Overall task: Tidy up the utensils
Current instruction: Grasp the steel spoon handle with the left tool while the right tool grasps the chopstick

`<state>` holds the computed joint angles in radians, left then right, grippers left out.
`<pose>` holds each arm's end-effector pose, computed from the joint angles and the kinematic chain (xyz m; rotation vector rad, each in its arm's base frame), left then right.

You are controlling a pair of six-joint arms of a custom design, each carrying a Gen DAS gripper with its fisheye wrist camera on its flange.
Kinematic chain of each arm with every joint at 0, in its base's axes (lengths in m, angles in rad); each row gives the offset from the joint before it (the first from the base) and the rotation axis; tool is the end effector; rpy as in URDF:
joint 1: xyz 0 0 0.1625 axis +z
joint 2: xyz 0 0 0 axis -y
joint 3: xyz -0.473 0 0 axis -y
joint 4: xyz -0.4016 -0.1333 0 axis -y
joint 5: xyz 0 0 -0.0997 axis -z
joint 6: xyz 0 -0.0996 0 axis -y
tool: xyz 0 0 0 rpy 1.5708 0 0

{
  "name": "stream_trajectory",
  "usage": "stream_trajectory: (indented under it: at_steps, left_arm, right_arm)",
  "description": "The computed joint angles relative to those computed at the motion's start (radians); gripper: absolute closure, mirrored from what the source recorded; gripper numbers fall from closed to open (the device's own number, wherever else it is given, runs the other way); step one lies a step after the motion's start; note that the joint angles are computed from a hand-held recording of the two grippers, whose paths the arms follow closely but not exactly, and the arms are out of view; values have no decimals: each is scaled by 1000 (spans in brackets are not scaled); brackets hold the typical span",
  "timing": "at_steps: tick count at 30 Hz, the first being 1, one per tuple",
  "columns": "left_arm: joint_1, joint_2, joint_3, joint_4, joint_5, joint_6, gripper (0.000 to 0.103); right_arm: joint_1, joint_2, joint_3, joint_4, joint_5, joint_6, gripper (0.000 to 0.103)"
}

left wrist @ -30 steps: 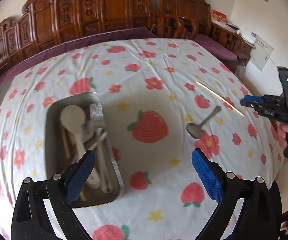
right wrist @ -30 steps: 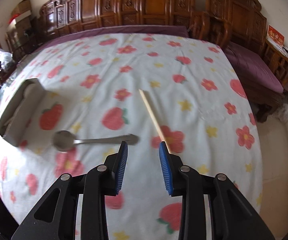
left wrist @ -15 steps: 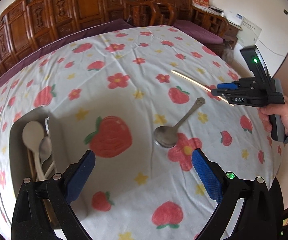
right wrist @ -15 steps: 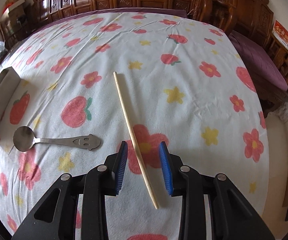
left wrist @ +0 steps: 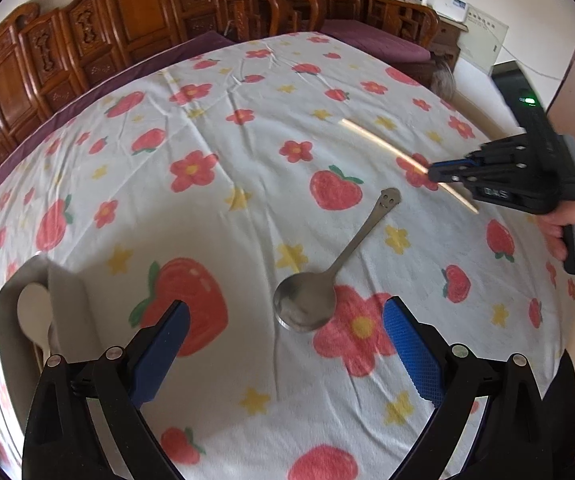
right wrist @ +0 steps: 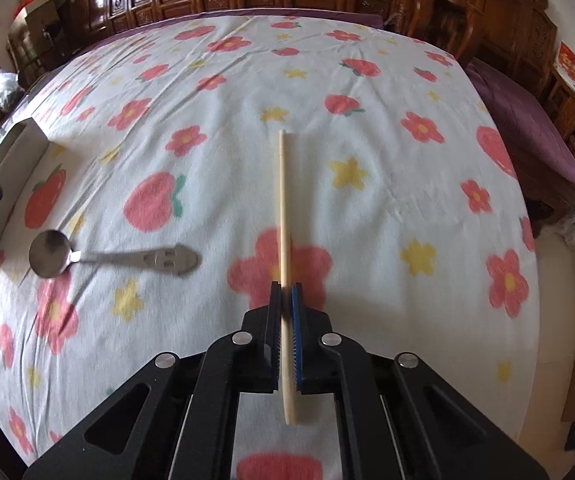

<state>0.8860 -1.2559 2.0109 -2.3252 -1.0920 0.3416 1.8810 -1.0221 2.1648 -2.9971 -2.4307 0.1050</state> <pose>-0.2019 -0.5305 0.2486 1.3099 2.3238 -0.1104 0.2160 -0.4845 0.1662 0.0858 -2.3041 0.5389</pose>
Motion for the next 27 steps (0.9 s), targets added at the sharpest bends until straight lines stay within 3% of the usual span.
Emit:
stream_trajectory:
  at_steps: [8,14,19,24,27]
  left_arm:
    - [-8,72,-22,-8,-10,61,11]
    - [-23,124,-33,25,10,100,31]
    - [-31,150,-43,57,28,115,55]
    - [-29,166,-63,96,33,98,62]
    - [-21,171,-81,128,11,71,72]
  right_arm:
    - [52,-49,107,-78,-12,101,98]
    - [63,-61,163,-99,-21,154,97]
    - [66,-49,179,-120,-30,152,97]
    - [67,-44,178,-126,-31,142,97]
    - [70,-39,176,-130,-38,135,97]
